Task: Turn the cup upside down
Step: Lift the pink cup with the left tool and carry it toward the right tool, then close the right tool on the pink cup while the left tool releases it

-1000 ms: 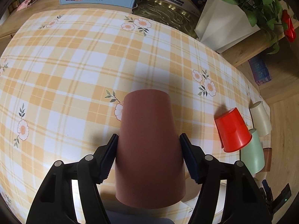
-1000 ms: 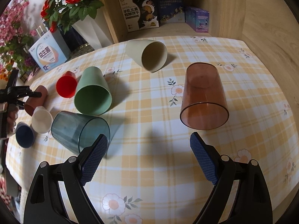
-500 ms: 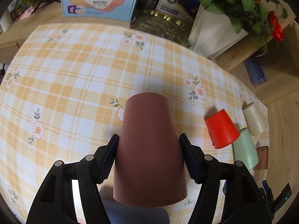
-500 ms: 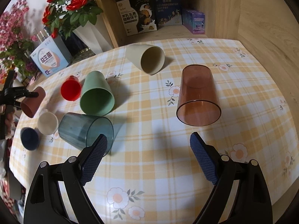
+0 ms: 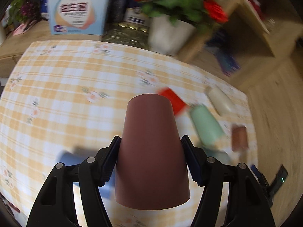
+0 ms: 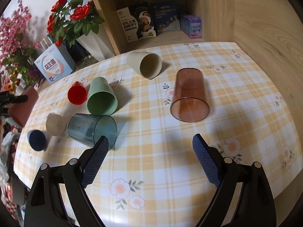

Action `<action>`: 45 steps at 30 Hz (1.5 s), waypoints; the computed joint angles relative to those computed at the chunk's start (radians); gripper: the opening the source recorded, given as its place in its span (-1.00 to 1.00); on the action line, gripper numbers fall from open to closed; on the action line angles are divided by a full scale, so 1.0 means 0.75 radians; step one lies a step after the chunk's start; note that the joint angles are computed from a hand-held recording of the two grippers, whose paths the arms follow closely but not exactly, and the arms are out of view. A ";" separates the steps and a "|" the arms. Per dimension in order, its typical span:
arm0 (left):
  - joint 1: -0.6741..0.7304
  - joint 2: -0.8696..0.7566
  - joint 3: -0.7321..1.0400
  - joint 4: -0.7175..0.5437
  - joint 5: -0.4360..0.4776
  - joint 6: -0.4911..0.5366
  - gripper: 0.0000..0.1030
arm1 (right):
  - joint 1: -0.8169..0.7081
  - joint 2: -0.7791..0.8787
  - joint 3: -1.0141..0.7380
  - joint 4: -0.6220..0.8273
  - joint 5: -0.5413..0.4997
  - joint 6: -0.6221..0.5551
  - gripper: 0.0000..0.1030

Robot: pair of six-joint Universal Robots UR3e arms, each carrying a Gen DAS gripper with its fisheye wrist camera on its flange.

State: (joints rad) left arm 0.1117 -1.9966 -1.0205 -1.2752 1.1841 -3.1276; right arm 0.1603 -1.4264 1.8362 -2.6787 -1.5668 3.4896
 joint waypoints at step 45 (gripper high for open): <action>-0.684 -0.126 -0.348 0.607 0.104 -0.189 0.44 | -0.301 -0.429 0.350 0.166 0.101 -0.163 0.69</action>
State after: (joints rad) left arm -0.4012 -2.0914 -1.2817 -0.8202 1.2619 -3.2696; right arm -0.0656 -1.7483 2.0990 -2.5539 -1.4912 3.3673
